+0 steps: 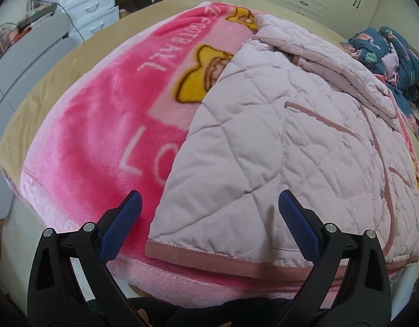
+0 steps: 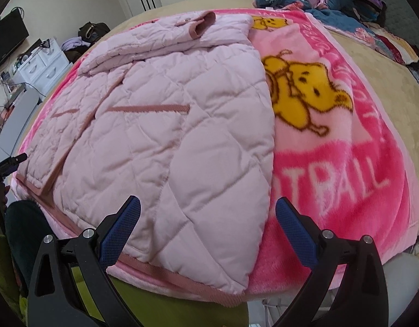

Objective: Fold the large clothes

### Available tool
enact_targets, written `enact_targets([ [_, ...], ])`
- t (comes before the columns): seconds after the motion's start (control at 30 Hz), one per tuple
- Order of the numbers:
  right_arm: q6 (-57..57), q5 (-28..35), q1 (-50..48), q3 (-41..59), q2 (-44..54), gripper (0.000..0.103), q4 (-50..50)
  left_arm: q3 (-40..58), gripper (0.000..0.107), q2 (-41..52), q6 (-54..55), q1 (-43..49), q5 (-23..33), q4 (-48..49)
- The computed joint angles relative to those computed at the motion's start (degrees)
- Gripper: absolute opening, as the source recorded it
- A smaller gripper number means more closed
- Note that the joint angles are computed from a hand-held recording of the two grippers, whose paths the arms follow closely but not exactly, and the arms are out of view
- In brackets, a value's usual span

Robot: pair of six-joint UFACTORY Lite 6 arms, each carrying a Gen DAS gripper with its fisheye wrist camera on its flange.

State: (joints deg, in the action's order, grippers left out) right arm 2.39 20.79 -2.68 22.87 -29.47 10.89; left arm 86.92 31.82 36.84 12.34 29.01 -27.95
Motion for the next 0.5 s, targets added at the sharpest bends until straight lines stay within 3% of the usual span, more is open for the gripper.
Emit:
enact_targets([
  [0.07,0.4,0.3,0.0,-0.7,-0.1,0.099,-0.5,1.6,0.094,1.6,-1.8,-0.3,1.0,2.4],
  [0.3,-7.6,1.0,-2.0,-3.6,-0.1,0.099,7.5,12.2,0.094,10.2,0.5,1.4,13.1,-1.0],
  [0.5,-14.5,2.1,-3.1,-4.9,-0.4,0.099,14.9,13.3,0.094,11.2,2.3,1.0,14.7,-1.5],
])
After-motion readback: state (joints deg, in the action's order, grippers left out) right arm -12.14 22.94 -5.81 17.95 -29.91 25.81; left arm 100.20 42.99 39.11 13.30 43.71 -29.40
